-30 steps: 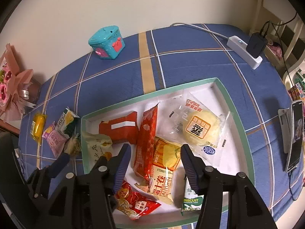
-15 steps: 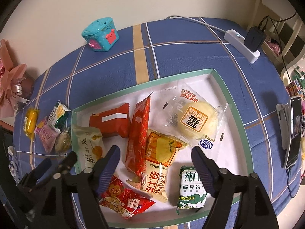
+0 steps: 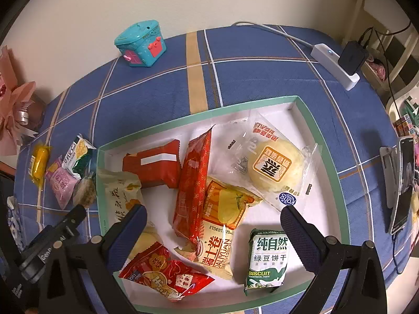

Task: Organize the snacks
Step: 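Move both open tools from the tray back to the snack pile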

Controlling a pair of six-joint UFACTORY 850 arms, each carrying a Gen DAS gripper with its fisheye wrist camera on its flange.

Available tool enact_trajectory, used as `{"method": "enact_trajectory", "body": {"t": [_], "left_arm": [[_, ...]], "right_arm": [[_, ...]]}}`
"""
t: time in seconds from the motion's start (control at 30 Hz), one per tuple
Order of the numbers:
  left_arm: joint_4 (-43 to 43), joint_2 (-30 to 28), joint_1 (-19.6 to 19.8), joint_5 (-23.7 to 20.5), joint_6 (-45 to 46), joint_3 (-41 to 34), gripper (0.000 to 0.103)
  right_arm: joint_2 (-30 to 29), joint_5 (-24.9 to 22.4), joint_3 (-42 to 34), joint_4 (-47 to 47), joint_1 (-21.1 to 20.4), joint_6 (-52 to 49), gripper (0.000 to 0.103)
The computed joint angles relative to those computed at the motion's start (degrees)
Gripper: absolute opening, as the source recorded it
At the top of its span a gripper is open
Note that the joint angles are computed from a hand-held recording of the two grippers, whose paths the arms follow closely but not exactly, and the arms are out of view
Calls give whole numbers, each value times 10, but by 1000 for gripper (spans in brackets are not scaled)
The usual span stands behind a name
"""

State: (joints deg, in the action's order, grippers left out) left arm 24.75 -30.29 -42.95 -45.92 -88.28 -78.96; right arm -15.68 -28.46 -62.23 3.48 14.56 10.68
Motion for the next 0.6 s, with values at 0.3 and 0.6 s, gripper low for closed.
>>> {"method": "enact_trajectory", "body": {"t": [0.3, 0.6], "left_arm": [[6, 35, 15, -5, 7, 40, 103], [26, 100, 35, -4, -46, 116, 103]], "right_arm": [[3, 3, -6, -10, 24, 9, 103], [-1, 11, -18, -2, 66, 5, 103]]}}
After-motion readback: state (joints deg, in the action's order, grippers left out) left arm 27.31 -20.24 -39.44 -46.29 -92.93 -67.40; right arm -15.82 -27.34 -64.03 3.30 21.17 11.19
